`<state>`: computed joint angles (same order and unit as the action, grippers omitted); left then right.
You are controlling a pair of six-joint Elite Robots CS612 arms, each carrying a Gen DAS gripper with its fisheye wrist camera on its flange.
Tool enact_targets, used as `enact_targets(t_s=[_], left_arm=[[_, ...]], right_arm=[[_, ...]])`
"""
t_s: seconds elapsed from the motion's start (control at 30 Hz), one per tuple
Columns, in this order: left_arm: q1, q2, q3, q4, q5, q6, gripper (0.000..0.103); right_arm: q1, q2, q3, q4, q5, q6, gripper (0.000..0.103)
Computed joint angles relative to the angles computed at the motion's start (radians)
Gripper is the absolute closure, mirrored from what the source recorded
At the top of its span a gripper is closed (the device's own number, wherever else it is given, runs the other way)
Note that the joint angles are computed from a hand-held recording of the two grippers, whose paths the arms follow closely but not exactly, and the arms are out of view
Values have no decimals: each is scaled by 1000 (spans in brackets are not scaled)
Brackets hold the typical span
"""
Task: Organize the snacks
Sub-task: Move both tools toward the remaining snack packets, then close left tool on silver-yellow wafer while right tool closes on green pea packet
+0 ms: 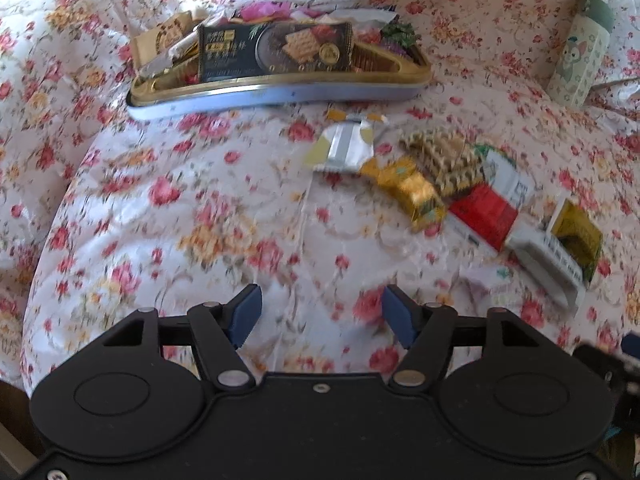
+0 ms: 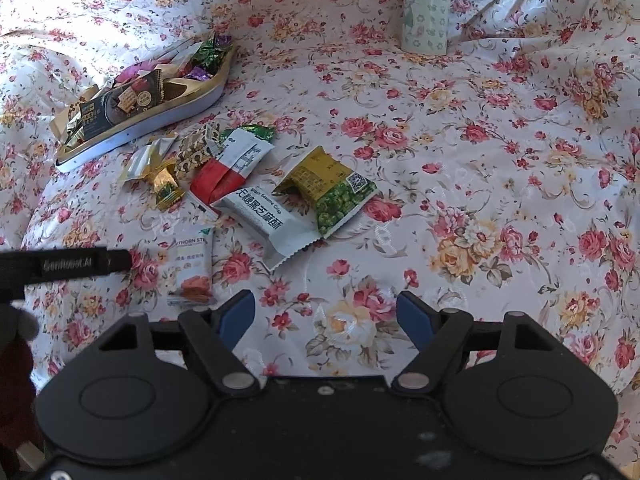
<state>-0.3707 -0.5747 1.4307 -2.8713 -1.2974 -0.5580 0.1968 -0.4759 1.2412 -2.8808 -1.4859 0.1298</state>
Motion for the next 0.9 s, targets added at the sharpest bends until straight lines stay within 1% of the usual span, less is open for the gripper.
enact_targets(t_s=[0.13,0.3,0.37,0.5,0.57,0.63,0.7,0.77,0.9], left_arm=[[8,16,-35,-29,1,17,34],[23,50,-107,-37,5,44,34],[29,65,-139,-25,0,60,35],[39,95,-200,22,-33,111,35],[40,109,-226,46,-38,133,38],[43,121,-247,63,-44,136,47],[47,129,-262,75,-66,127,49],[47,133,-265,68,-62,119,51],[47,126,-248,50,-56,122,56]], right_arm=[[-2,-1,5,-19,13,11,23],[-3,1,9,-60,16,34,24],[-4,2,6,-62,16,42,24],[-6,7,-3,-59,11,59,24],[-7,10,-8,-55,12,66,24],[-8,14,-13,-53,15,77,24],[-9,20,-25,-44,20,95,24],[-11,28,-41,-37,25,119,24],[-4,47,-81,-41,-19,125,24]])
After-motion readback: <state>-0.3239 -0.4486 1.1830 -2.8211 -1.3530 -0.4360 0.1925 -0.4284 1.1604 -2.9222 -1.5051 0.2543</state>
